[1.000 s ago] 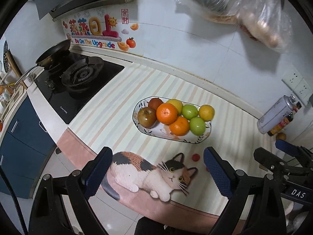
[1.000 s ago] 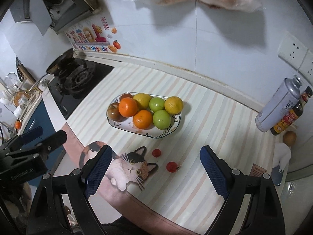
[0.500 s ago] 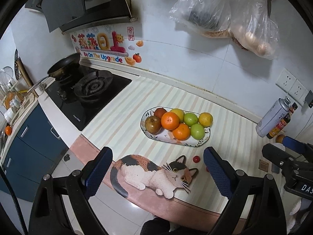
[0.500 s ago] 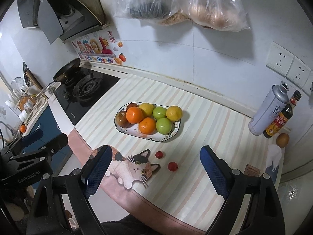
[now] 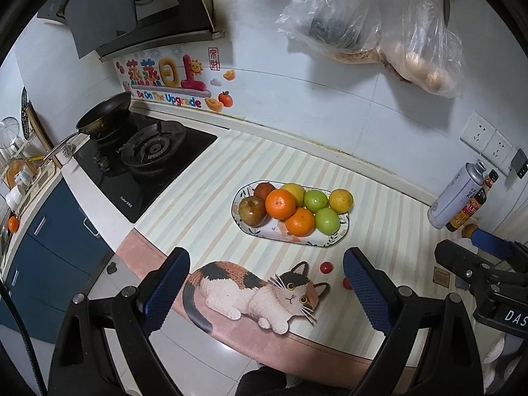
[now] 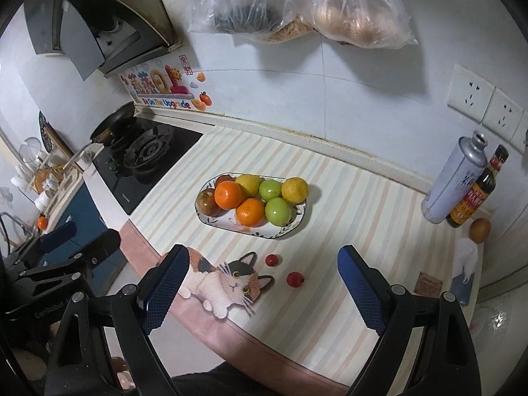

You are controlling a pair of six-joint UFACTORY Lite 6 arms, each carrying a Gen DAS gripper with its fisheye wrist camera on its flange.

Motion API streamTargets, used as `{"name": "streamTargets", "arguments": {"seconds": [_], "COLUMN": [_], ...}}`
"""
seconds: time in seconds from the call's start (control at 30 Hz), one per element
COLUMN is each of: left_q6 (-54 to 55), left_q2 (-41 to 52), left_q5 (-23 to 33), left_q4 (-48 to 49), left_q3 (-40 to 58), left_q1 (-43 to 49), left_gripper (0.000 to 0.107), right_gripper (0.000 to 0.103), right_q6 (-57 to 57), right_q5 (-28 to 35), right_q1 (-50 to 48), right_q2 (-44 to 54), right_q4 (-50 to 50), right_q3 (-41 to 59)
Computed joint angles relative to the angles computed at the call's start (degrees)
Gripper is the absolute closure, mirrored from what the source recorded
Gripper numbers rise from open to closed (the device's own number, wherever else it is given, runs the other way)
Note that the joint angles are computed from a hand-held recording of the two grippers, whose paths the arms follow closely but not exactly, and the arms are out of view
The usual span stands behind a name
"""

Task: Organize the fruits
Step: 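Lift both open tools away from the plate toward the cherry tomatoes, then grasp a cherry tomato with the right tool while the left tool grasps the other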

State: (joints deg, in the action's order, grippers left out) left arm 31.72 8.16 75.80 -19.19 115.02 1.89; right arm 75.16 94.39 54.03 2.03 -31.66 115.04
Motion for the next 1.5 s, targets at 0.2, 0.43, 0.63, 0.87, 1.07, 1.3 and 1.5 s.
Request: {"name": "streamTargets", "arguments": {"seconds": [0.2,0.43,0.63,0.87,1.07,1.3,1.5], "left_q6": [-2.08,-6.33,-10.95,-14.92,-12.34,-5.69,-4.27], "left_q2": [2.15,5.91,7.30,12.85,16.87,24.69,31.21], "left_q5": [-2.25,-9.63,-19.10,-23.31,-23.62,-19.55,-18.79], "left_q4": [2.53,10.91,19.25,23.94,20.03,9.32,5.62], "left_q3": [0.19,-4.89,-15.26,-20.04,-20.14,-16.87,-14.91], "left_q1": [-3.23,-8.91,-13.67,-16.99,-18.54,-21.81,-25.39], "left_gripper": [0.012,0.006,0.006,0.006,0.006,0.029,0.042], "right_gripper": [0.009,0.010,0.038,0.053,0.069,0.069,0.069], "right_q6": [2.33,-1.32,-11.20,-20.71,-18.87,-12.74,-8.06], "right_q5": [-7.36,-24.35,-45.37,-60.83,-64.61,-58.66,-54.04], "right_q1": [-5.57,-20.30,-31.60,-35.19,-34.20,-35.49,-35.86], "right_q2": [-7.08,-18.38,-17.67,-2.55,0.91,-12.32,-22.34], "right_q4": [3.54,13.67,25.11,32.95,31.13,26.81,25.13], "right_q3": [-12.07,-41.76,-62.35,-66.56,-67.27,-74.04,-80.88]}}
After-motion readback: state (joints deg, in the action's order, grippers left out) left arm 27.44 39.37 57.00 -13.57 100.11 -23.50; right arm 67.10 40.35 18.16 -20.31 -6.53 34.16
